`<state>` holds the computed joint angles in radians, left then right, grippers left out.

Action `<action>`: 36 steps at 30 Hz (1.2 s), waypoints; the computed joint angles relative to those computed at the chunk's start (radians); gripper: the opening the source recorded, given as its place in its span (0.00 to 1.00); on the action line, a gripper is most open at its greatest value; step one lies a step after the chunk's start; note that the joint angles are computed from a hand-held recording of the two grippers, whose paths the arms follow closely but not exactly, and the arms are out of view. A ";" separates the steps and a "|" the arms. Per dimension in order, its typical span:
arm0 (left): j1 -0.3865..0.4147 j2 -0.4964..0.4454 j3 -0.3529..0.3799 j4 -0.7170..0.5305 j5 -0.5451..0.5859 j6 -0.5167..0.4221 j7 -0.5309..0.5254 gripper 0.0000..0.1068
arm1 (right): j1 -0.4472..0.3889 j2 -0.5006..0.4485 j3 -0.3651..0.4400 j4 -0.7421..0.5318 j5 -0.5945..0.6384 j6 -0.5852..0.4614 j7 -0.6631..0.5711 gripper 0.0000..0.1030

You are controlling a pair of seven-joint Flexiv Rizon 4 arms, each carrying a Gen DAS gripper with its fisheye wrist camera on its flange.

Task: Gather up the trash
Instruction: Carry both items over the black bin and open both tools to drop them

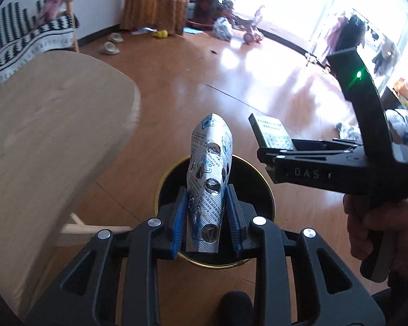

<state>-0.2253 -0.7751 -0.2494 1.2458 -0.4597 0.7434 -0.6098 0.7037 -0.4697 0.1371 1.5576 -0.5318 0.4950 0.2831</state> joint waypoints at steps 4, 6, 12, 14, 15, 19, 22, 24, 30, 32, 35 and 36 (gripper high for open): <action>-0.039 -0.067 0.028 -0.063 0.059 -0.028 -0.018 0.26 | -0.016 0.024 0.011 0.058 0.020 0.038 0.019 0.58; -0.055 -0.099 0.043 -0.101 0.085 -0.068 -0.050 0.26 | -0.020 0.016 0.011 0.050 0.024 0.046 0.016 0.58; -0.077 -0.163 0.053 -0.188 0.128 -0.126 -0.082 0.26 | -0.026 0.002 0.011 0.040 0.040 0.062 -0.013 0.58; -0.077 -0.165 0.046 -0.187 0.126 -0.128 -0.084 0.27 | -0.025 0.001 0.010 0.038 0.043 0.063 -0.015 0.58; -0.078 -0.166 0.045 -0.189 0.126 -0.128 -0.085 0.28 | -0.024 -0.002 0.008 0.035 0.043 0.061 -0.016 0.58; -0.092 -0.164 0.044 -0.173 0.135 -0.102 -0.087 0.46 | -0.023 0.007 0.006 0.049 0.041 0.069 0.001 0.58; -0.084 -0.147 0.035 -0.140 0.131 -0.082 -0.071 0.58 | -0.028 0.011 0.006 0.059 0.042 0.087 0.009 0.58; -0.079 -0.138 0.029 -0.127 0.126 -0.075 -0.058 0.62 | -0.031 0.008 0.007 0.060 0.044 0.099 0.009 0.58; -0.063 -0.111 0.016 -0.098 0.103 -0.072 -0.027 0.67 | -0.036 -0.003 0.007 0.053 0.052 0.126 -0.011 0.59; -0.060 -0.104 0.015 -0.091 0.097 -0.070 -0.020 0.72 | -0.037 -0.006 0.004 0.050 0.055 0.135 -0.012 0.60; -0.050 -0.088 0.011 -0.075 0.086 -0.069 -0.004 0.75 | -0.037 -0.002 -0.003 0.055 0.052 0.154 0.003 0.78; -0.045 -0.080 0.009 -0.067 0.081 -0.067 0.004 0.76 | -0.036 -0.003 -0.004 0.053 0.051 0.151 0.006 0.78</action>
<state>-0.2706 -0.8553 -0.2404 1.1793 -0.3788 0.6765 -0.6061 0.6677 -0.4724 0.1331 1.6105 -0.4811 0.6462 0.2890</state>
